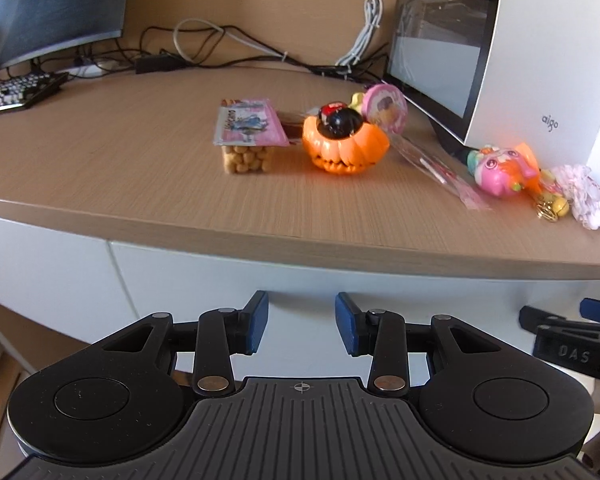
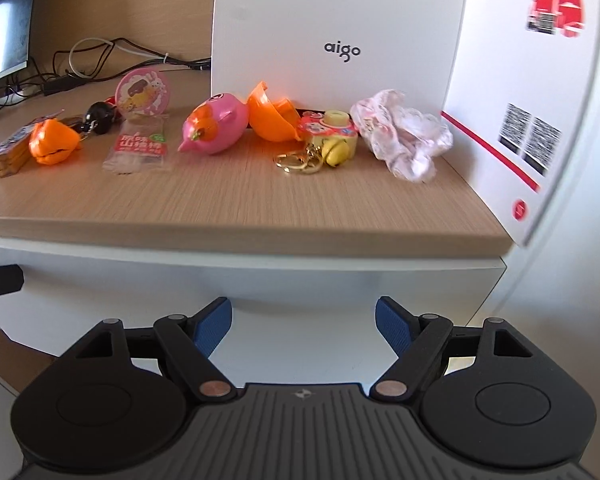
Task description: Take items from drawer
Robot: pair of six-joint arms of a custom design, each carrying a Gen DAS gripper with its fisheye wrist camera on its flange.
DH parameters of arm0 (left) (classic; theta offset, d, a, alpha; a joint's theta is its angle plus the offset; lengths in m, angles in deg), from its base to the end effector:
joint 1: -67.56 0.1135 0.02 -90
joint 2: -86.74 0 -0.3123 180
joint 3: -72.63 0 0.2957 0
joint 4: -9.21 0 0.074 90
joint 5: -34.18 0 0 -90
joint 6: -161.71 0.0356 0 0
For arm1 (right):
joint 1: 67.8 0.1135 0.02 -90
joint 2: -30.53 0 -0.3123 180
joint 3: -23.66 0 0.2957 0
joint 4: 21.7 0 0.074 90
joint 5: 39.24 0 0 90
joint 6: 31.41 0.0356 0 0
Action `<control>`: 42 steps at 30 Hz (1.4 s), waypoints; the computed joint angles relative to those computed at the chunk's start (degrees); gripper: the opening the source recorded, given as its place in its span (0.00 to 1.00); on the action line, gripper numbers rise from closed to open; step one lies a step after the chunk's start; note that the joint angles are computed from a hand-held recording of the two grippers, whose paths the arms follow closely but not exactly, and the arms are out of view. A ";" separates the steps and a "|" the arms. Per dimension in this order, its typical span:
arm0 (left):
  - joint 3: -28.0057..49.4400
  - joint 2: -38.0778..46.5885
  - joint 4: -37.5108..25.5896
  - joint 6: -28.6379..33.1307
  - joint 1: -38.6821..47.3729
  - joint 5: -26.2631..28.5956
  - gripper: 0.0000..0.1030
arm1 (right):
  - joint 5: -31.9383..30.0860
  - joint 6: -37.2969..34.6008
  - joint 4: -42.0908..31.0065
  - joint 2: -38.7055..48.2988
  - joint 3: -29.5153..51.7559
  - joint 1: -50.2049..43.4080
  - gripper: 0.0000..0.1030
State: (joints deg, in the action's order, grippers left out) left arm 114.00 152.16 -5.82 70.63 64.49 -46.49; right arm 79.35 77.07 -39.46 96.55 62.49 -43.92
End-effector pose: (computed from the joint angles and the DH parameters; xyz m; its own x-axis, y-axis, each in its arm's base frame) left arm 0.2442 -0.0189 0.2082 -0.6328 0.0153 -0.7742 0.1666 0.9791 -0.1168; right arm 0.2178 0.0778 0.1894 -0.6272 0.0267 -0.7784 0.1613 0.9822 -0.0963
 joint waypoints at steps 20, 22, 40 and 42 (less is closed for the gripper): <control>0.23 -4.09 -5.16 1.65 1.08 3.48 0.41 | -1.88 0.32 -4.44 -1.00 1.61 0.80 0.78; 0.73 -8.39 -10.81 2.42 1.44 4.20 0.41 | -2.08 2.92 -9.12 -4.41 2.21 1.35 0.78; 16.59 -30.25 -67.97 37.47 35.67 27.96 0.41 | 17.33 68.59 -76.65 -17.86 20.98 54.62 0.79; 17.39 -29.48 -72.20 44.00 41.03 30.52 0.41 | 17.86 80.07 -83.38 -14.87 22.24 62.47 0.80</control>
